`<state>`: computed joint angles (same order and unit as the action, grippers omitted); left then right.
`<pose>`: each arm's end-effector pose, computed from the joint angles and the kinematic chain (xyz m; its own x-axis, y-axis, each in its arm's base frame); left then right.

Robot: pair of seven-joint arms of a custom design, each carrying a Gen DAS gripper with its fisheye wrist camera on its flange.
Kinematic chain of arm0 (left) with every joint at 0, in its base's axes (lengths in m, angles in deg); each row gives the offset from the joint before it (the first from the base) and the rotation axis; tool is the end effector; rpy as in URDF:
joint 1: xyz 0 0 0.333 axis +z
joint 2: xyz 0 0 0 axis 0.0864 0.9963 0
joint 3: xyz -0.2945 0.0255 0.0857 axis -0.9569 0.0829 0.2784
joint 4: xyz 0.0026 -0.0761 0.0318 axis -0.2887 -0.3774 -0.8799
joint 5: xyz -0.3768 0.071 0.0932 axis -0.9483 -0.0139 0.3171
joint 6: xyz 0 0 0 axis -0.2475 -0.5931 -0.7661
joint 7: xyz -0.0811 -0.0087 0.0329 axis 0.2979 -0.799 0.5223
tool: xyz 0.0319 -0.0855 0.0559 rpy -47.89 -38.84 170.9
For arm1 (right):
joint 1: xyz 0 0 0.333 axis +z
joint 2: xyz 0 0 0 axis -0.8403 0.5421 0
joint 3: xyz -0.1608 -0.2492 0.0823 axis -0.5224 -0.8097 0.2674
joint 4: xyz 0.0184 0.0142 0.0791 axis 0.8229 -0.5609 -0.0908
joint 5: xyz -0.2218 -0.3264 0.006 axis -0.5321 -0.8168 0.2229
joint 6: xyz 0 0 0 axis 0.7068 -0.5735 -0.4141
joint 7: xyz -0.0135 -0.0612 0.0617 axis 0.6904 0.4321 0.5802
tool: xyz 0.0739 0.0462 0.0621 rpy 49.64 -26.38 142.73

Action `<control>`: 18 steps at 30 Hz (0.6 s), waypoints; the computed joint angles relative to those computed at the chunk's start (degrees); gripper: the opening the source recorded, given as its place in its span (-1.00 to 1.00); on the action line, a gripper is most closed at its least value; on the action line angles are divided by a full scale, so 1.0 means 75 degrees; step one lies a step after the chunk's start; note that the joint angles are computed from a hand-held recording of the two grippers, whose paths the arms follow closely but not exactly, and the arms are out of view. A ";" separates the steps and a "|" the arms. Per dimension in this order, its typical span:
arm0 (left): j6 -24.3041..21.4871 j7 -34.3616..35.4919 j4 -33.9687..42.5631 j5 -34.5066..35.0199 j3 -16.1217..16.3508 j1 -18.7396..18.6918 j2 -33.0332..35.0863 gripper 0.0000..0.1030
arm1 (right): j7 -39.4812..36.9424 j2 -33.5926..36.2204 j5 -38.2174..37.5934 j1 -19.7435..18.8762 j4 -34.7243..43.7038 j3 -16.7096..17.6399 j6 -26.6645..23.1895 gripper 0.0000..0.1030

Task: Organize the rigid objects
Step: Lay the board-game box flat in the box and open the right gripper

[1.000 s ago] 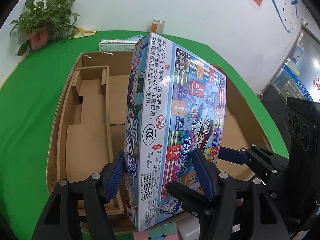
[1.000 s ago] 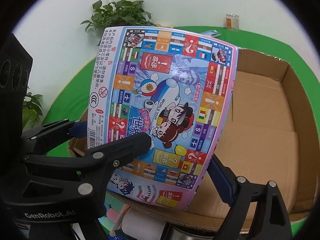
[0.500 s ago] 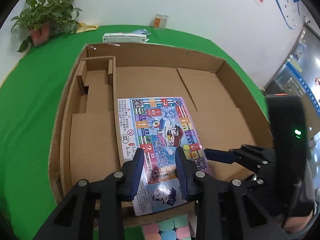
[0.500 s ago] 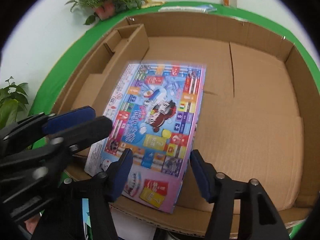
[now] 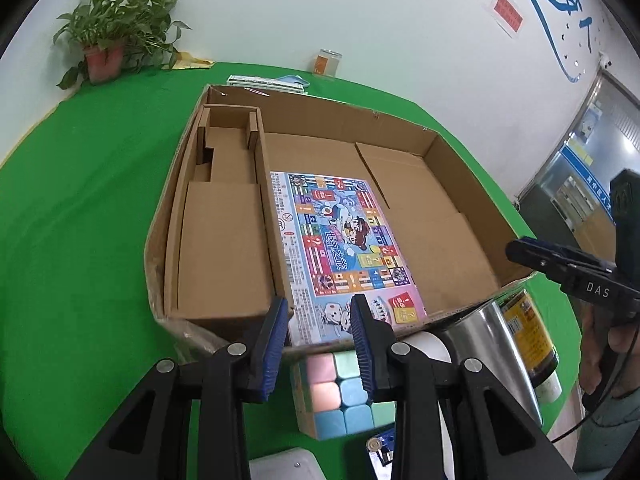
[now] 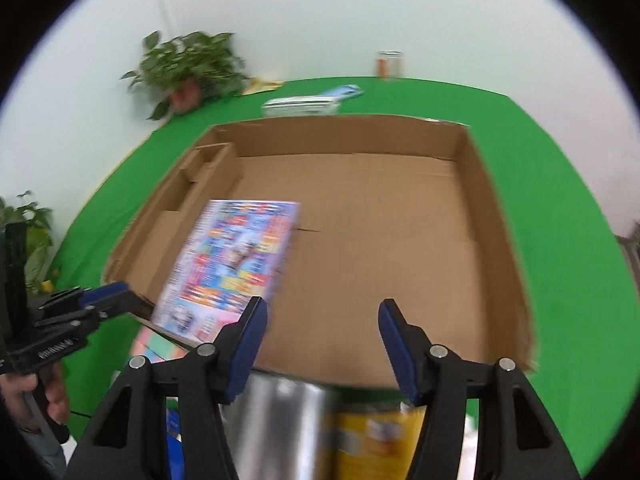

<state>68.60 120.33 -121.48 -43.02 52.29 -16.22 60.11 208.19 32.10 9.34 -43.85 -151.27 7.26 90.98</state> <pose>0.4354 -0.3008 0.5369 -0.4792 -0.8255 0.2981 -0.7675 0.2293 -0.5987 0.3682 0.1036 0.5578 -0.1078 -0.9841 -0.1413 -0.7645 0.1729 -0.6211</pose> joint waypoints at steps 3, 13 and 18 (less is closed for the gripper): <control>0.0780 -0.0185 -0.0569 0.0105 -0.0179 -0.0032 -0.0502 -0.31 | 0.0235 -0.0497 -0.0218 -0.0233 -0.0397 0.0172 -0.0017 -0.35; 0.2583 -0.2473 -0.1673 0.2218 -0.1472 0.0924 -0.1755 0.99 | 0.0695 -0.1755 -0.0686 0.0037 -0.1299 0.0556 0.0625 0.99; 0.2312 -0.3776 -0.1940 0.3129 -0.2372 0.1722 -0.2550 0.99 | 0.0856 -0.2561 -0.0657 0.0293 -0.1784 0.0593 0.0649 0.99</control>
